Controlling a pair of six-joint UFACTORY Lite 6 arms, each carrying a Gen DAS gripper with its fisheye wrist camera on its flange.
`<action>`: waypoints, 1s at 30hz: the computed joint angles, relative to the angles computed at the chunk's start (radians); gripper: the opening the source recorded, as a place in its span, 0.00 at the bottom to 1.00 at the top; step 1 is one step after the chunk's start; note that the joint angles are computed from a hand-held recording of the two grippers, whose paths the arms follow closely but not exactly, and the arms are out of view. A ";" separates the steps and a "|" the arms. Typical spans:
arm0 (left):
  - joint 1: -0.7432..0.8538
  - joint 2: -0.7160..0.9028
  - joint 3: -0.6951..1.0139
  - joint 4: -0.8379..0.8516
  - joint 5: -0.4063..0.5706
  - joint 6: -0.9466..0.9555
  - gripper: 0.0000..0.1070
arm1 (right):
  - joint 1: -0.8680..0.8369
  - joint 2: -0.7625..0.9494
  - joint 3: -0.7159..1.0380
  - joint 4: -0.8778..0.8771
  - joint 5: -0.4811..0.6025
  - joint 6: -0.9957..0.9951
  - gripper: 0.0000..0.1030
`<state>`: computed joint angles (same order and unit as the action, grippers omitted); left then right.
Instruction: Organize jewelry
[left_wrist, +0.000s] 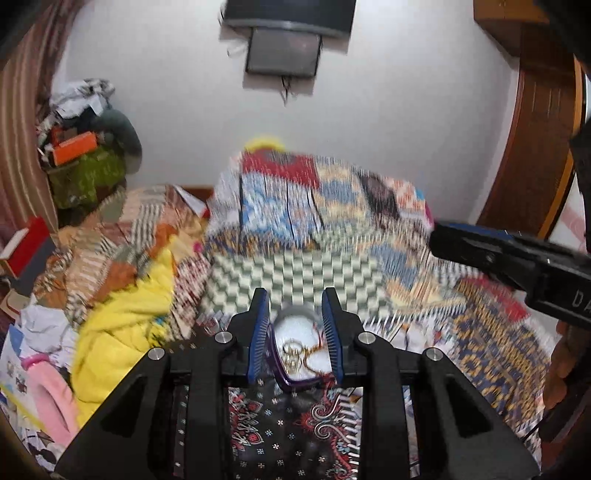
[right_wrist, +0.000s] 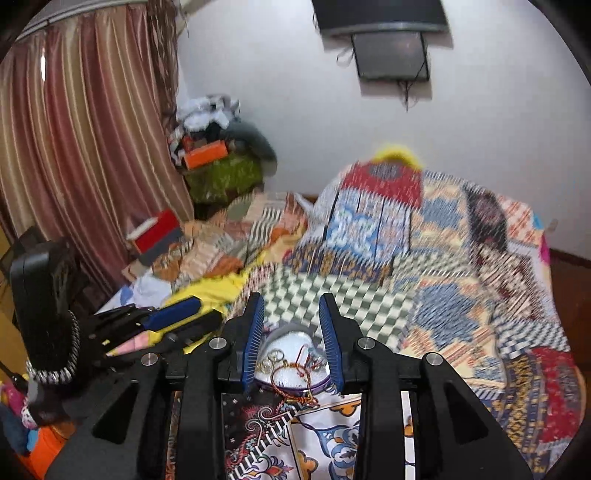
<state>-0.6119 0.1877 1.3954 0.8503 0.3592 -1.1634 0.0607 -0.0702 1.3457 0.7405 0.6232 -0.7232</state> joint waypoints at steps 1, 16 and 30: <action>-0.015 -0.043 -0.012 0.050 0.021 -0.046 0.27 | -0.009 -0.032 -0.012 0.010 0.000 -0.005 0.27; -0.504 -0.340 -0.050 0.580 0.574 -0.386 0.54 | -0.001 -0.554 -0.224 -0.119 -0.134 0.199 0.65; -0.664 -0.388 -0.105 0.647 0.804 -0.486 0.93 | 0.190 -0.671 -0.296 -0.781 -0.202 0.818 1.00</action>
